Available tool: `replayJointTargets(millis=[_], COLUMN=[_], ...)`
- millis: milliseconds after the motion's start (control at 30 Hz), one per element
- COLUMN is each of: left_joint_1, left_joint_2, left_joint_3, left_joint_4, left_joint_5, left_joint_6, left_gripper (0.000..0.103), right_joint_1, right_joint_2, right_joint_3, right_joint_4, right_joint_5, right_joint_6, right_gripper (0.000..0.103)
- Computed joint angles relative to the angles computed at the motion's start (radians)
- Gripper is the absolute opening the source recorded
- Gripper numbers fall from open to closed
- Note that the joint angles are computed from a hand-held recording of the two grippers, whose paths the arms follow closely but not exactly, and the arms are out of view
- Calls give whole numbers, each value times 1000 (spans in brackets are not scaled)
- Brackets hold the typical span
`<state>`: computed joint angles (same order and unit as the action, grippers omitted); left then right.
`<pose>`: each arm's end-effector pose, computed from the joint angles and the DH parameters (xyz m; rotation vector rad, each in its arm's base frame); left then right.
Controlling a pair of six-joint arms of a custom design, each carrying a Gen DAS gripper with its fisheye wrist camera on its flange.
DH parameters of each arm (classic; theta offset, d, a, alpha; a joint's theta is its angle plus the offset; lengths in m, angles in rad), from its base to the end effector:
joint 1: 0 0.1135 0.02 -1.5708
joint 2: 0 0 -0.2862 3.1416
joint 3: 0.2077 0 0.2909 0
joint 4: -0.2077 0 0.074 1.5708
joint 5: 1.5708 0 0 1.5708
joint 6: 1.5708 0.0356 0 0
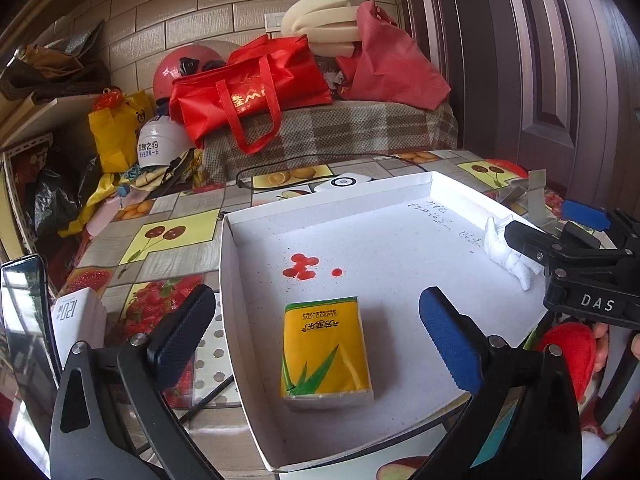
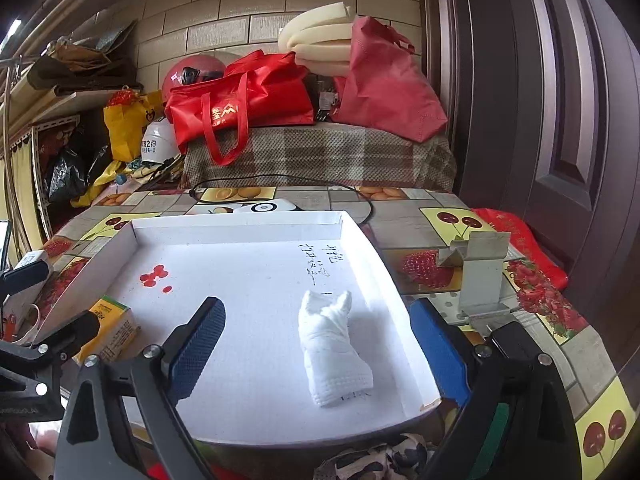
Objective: Organize soft objects
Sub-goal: 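Move both grippers back over the pile of soft items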
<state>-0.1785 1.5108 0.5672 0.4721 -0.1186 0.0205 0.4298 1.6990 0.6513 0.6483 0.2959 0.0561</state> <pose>0.3116 -0.0519 0.1542 0.1287 2.0347 0.0221 0.3228 0.1365 0.1387 -0.1721 1.9444 0.0290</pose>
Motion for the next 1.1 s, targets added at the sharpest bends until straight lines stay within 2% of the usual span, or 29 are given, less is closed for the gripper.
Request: replayJointTargets(millis=[33,167,333,600,767,933,1100], left_joint_1=[4,42,43,60,67,104,163], left_joint_2=[-5,-31,-57,-89,-130,-224,-381], left_joint_3=[-8,-46,-85,-110,-149,-211,-298], left_joint_4=[13,71,125,101,103,66,-15], left_joint_5=[3,51,25,34,48,141,275], left_joint_6=[-6,-48,-69,-84,-68,-37,24], left_gripper=[103,103,103,103,103,103,103], right_joint_1=[1,1,-2,18,31,35,12], right_joint_2=[-3,-19,-36,-95,-152,-230,-369], right_joint_3=[-7,-48,-107,-185,-234,-321,-422], right_joint_4=[12,90,201,221,186,202,146], right_joint_5=[4,15,28,121,144,116,50], right_joint_6=[-1,5,17,54,71,77,78], right_gripper=[103,103,103,103,103,103,103])
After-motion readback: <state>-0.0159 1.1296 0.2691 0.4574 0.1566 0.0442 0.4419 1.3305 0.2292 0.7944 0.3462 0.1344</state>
